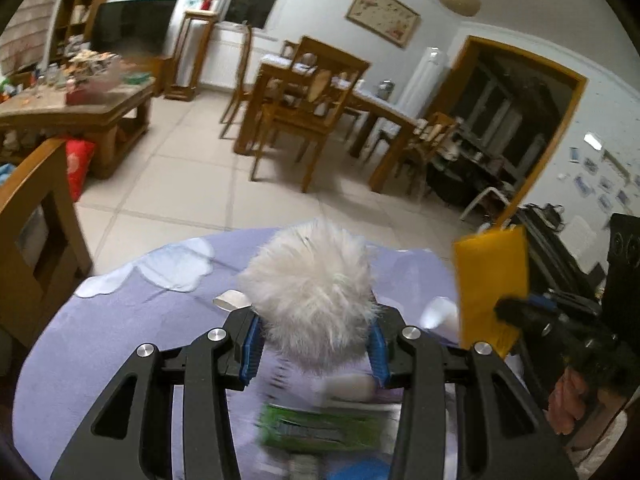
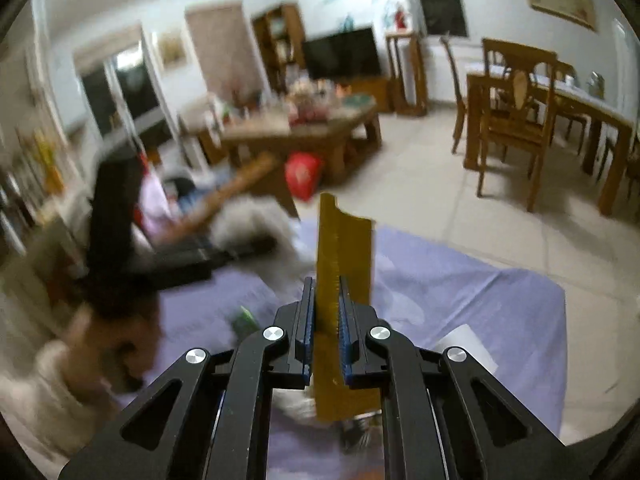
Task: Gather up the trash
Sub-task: 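Grasp the white fluffy ball with the left tool while the right tool grasps the yellow packet, then carry the fluffy ball and yellow packet over the black bin and open both tools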
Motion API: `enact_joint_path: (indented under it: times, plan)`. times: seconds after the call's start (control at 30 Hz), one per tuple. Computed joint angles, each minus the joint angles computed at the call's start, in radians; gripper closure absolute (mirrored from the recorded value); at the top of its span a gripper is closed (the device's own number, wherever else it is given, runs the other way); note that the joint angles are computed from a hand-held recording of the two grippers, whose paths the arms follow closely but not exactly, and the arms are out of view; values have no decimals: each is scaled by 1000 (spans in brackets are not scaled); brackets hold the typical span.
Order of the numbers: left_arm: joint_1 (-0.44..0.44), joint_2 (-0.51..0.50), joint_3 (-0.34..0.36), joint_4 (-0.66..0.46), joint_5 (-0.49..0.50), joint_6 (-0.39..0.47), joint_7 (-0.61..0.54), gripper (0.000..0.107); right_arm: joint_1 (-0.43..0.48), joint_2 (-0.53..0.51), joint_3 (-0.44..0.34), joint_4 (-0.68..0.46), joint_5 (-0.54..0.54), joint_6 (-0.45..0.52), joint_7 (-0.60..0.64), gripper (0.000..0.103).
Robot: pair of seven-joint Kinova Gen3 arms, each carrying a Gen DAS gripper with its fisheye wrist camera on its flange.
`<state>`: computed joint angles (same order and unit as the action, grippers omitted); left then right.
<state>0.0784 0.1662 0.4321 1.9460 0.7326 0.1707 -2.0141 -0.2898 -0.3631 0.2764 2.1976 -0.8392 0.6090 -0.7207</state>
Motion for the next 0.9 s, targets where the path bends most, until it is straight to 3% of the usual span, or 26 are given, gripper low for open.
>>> enact_joint_path:
  times: [0.07,0.13,0.3,0.37,0.57,0.77,0.9]
  plan:
    - [-42,-24,74,18,58,-13,-72,65,-19,-56,77,14,-44,51,36,92]
    - [-44,-46,99,31,124,-8,-139,65,1,-121,101,30,-40,76,32,92]
    - [10,-80,109,42,180,-8,-187,65,-8,-287,218,64,-3,134,-11,92]
    - [90,-91,63,36,113,-9,-118,65,12,-372,229,91,22,143,-59,92]
    - [368,-76,-81,-7,-131,-30,98,65,71,-556,368,85,168,253,-183,92]
    - [646,-12,-247,-87,-374,-18,327,65,151,-704,495,23,349,354,-281,92]
    - [701,42,-227,-152,-537,2,477,65,190,-780,592,-38,468,395,-336,92]
